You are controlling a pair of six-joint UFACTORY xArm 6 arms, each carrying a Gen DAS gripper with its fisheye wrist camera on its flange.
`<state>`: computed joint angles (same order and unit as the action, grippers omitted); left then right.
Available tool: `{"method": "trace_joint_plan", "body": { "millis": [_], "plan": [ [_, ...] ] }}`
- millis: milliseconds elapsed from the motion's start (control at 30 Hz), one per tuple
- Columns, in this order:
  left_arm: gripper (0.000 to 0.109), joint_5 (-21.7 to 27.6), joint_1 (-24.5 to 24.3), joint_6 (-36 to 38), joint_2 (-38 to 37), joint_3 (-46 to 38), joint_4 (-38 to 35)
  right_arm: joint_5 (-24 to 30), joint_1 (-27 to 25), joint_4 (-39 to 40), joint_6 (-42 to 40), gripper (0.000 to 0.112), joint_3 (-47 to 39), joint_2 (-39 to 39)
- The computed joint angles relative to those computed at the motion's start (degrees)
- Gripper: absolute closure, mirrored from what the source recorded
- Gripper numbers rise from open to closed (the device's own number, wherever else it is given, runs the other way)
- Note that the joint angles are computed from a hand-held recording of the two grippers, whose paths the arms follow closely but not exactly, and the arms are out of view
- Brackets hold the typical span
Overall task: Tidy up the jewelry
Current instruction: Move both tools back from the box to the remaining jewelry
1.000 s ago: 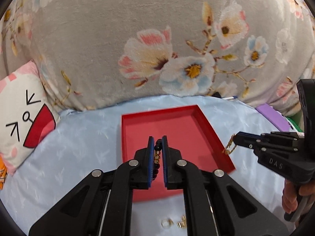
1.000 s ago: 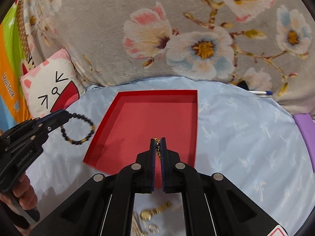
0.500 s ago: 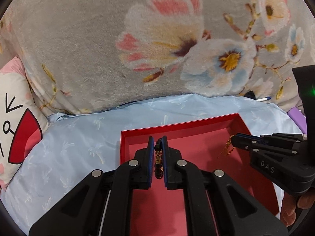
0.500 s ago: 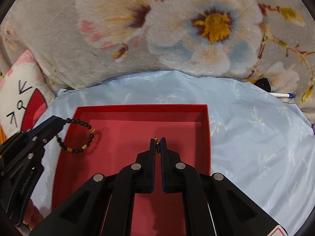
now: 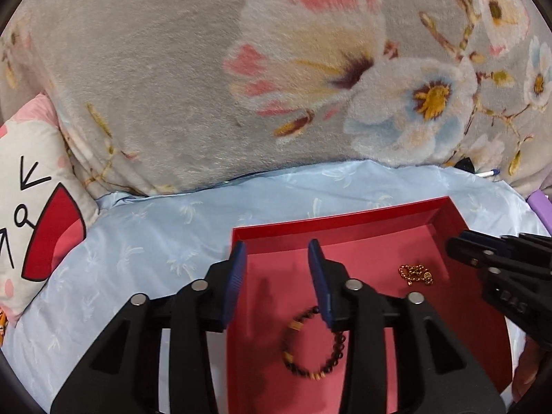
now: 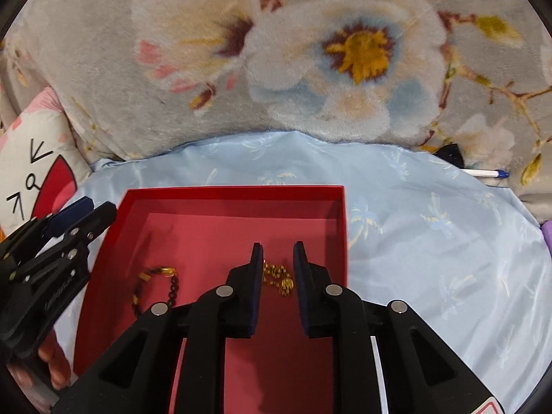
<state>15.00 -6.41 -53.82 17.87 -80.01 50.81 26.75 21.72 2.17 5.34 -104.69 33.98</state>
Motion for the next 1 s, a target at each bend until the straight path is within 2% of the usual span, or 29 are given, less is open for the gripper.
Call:
{"method": "trace_joint_plan", "body": {
  "millis": [33, 100, 167, 267, 400, 500, 667, 800, 933, 1000],
  "plan": [
    [0.070, -0.70, 0.30, -1.07, -1.64, 1.83, 1.24, -1.94, 0.06, 0.19, -0.72, 0.091, 3.79, -2.60],
    [0.060, -0.67, 0.59, -4.78, -4.85, 5.14, 5.61, -6.69, 0.17, 1.00, -2.51, 0.084, 13.46, -9.20],
    [0.059, 0.17, 0.59, -9.39, -8.44, 8.82, 10.37, -9.75, 0.52, 3.52, -5.88, 0.079, 21.27, -14.67],
    [0.057, 0.20, 0.43, -13.66, -14.75, 15.95, 15.46, -13.46, 0.96, 5.11, -8.46, 0.077, 33.67, -23.31],
    [0.055, -1.53, 0.27, -13.24, -22.70, 26.06, 13.26, -15.89, 1.69, 7.77, -10.91, 0.077, 46.51, -32.13],
    [0.055, -2.01, -0.37, -13.62, -27.65, 32.70, 13.04, -17.40, 2.03, 4.43, -7.98, 0.077, 54.55, -37.52],
    [0.054, -3.65, -1.52, -16.08, -32.72, 41.53, 13.22, -18.63, 3.78, 7.54, -8.77, 0.077, 64.08, -44.00],
    [0.054, -3.40, -3.09, -20.11, -33.84, 45.35, 16.42, -18.64, 6.07, 16.27, -14.50, 0.077, 67.77, -46.49],
    [0.054, -3.47, -4.09, -24.70, -34.67, 47.82, 21.40, -19.06, 8.24, 15.17, -13.65, 0.077, 68.59, -46.11],
    [0.054, -3.99, -3.92, -24.69, -34.77, 48.42, 21.08, -18.62, 9.53, 15.40, -13.76, 0.077, 67.81, -44.99]
  ]
}}
